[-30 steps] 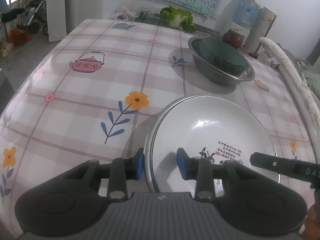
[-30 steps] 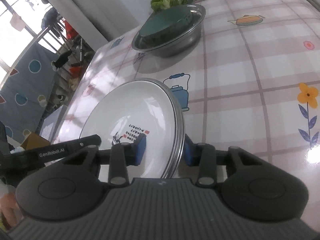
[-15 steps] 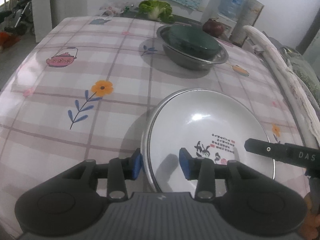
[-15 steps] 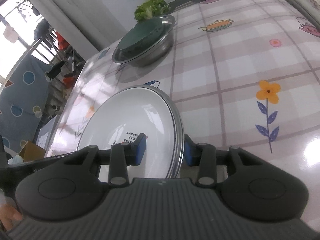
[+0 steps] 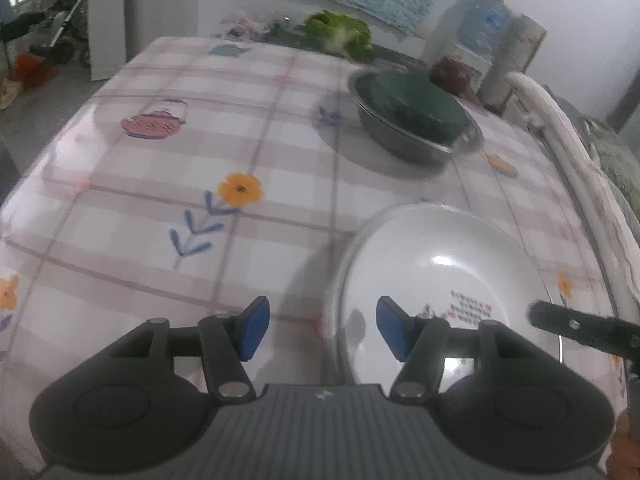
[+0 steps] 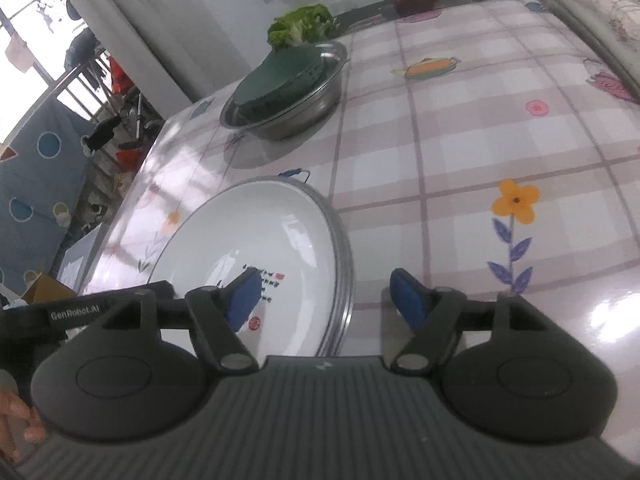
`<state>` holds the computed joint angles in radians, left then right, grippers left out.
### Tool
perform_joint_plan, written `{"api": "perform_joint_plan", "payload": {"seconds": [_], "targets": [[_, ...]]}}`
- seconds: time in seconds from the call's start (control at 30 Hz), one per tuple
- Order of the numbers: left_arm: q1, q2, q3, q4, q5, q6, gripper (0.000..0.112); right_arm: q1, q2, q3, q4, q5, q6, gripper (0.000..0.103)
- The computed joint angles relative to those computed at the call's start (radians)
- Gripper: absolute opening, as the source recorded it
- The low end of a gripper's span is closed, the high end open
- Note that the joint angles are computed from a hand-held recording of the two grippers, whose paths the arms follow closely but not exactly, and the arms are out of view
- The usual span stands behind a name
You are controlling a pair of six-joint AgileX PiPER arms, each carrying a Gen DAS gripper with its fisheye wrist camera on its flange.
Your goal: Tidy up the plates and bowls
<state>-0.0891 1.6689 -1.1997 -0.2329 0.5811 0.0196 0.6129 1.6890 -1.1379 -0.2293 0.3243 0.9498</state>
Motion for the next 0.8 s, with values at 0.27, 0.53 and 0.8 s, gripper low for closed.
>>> {"api": "perform_joint_plan", "payload": {"seconds": [0.27,0.53,0.8], "targets": [[0.021,0.012,-0.131,0.091,-0.005,-0.054,0.066,-0.1,-0.011,-0.074,0.117,0.024,-0.182,0.076],[-0.003,0.224,-0.48,0.116,0.102,-0.067,0.065,-0.22,0.126,-0.322,0.361,0.064,-0.497,0.076],[-0.021,0.563,-0.985,0.142,0.289,-0.117,0.043,-0.289,0.472,-0.837,0.441,0.274,-0.594,0.053]]}}
